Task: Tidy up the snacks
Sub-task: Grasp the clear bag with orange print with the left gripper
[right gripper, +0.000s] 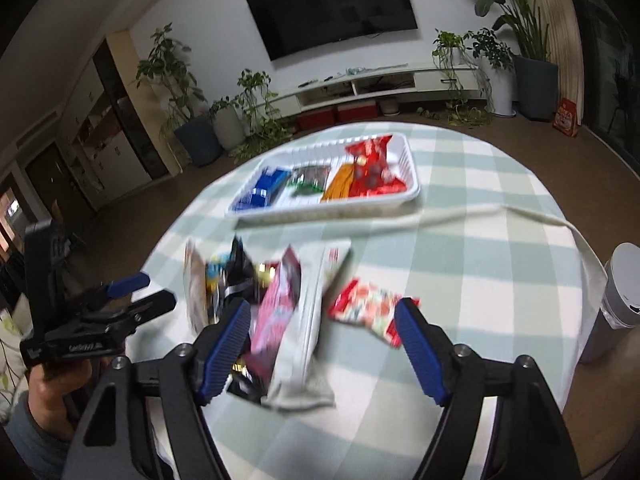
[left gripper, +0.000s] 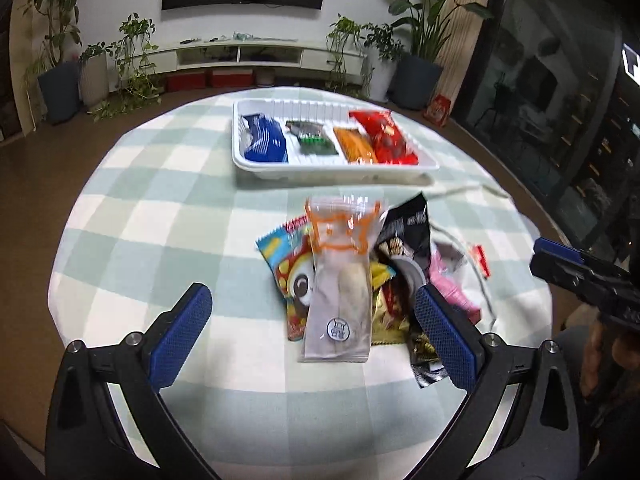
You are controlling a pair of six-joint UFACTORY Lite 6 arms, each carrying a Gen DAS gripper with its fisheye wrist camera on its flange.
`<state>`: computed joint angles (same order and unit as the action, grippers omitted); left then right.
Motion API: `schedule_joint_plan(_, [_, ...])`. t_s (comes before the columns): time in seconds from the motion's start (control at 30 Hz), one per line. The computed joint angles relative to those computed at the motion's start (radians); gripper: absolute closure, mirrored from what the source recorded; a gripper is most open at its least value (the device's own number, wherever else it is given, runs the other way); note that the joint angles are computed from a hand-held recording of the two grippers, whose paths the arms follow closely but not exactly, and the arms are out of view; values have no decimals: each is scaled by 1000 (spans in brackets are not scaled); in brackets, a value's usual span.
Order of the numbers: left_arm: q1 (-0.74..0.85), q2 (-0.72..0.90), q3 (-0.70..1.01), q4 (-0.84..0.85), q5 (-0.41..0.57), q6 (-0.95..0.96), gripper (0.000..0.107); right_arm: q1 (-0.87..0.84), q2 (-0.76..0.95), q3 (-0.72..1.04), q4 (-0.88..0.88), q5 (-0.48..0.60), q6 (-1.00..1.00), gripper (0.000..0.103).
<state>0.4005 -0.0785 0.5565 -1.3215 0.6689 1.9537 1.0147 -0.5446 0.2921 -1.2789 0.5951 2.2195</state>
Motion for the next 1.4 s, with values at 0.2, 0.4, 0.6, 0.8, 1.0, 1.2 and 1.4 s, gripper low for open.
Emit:
schedule_joint_plan(0.2, [-37,82,19,-68,-18,74,6,76,66,1,-58,3,104,34])
schedule_joint_plan(0.4, [-56,183,98,-42,2,55,43,69,110,15,-98,-23,135,38])
schedule_joint_plan(0.6, [-71,221,107,-57,-12,80,44,46,144,15,-133,-55,172,38])
schedule_joint_plan(0.8, [-90,249,119,-50,-27,78,60,31,166,17,-163,-79,195,40])
schedule_joint_plan(1.0, [-79,276,133,-56,-16,78,72,29,191,24,-181,-82,210,40])
schedule_joint_plan(1.2, [-58,284,136,-53,-9,69,72,35,202,43,-135,-64,153,40])
schedule_joint_plan(1.4, [-34,266,126,-37,10,63,72,-1,207,57,-59,-68,55,40])
